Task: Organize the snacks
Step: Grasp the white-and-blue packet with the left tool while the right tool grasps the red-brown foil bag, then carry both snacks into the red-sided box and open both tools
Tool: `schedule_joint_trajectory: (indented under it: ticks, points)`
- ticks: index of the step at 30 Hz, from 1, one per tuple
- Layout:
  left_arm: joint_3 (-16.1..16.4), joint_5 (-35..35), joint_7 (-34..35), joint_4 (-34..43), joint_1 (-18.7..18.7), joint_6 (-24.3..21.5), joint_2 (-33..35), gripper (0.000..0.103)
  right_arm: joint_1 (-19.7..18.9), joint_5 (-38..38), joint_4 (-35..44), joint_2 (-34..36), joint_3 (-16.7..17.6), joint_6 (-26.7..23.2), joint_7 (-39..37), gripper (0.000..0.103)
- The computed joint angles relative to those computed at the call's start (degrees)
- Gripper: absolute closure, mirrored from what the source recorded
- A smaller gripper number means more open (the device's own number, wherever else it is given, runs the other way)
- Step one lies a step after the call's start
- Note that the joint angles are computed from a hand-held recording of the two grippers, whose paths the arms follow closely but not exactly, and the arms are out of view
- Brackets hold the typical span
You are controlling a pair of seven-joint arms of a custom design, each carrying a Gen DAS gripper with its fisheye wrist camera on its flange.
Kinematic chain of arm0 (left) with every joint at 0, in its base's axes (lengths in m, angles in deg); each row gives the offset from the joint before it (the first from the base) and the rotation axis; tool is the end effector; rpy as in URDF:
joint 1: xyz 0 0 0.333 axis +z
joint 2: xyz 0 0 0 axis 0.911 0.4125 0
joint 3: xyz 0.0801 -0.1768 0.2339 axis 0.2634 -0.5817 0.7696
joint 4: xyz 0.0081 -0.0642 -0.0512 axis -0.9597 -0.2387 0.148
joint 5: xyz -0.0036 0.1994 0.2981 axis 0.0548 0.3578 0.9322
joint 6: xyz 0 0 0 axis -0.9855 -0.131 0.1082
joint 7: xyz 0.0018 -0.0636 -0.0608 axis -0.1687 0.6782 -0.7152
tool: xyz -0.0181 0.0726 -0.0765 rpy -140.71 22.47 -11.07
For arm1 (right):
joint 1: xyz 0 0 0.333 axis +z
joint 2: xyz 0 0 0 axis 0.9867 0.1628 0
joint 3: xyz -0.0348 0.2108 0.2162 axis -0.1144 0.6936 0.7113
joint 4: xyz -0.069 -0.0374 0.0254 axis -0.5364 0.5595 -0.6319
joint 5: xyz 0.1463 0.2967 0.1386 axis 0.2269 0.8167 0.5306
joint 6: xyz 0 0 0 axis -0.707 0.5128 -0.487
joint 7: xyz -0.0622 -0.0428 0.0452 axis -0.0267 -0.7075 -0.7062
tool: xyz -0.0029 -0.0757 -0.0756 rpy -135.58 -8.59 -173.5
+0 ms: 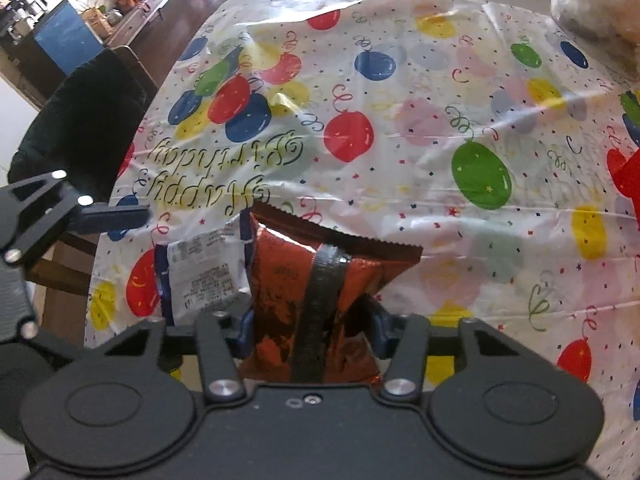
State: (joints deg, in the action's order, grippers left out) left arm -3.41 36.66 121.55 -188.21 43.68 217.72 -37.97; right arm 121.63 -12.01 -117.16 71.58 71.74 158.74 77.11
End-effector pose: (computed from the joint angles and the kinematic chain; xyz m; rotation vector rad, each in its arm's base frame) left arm 0.4013 -0.3410 0.3962 -1.3973 2.3621 -0.4530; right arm 0.4550 0.4977 0.3945 -2.3244 1.4807 0.0083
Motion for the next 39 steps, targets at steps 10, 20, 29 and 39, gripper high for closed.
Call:
schedule_joint_trajectory:
  ticks: [10,20,29,39]
  points:
    - [0.4,-4.1,4.6,3.2,0.2,0.3,4.0,0.034,-2.8,2.1,-6.8,-4.7,0.5,2.6,-3.2,0.053]
    - [0.7,-2.9,-3.6,5.1,-1.2,-2.9,4.7,0.053,-3.9,2.2,-11.4,-8.0,0.7,5.9,-3.6,0.053]
    - [0.2,1.0,-19.4,9.7,-4.0,-11.6,5.7,0.054,-5.8,3.2,-15.5,-11.3,1.3,7.9,-6.9,0.053]
    - [-1.1,2.0,-33.0,16.1,-6.9,-19.4,6.1,0.054,-9.6,8.5,-22.4,-18.0,2.5,11.3,-17.2,0.053]
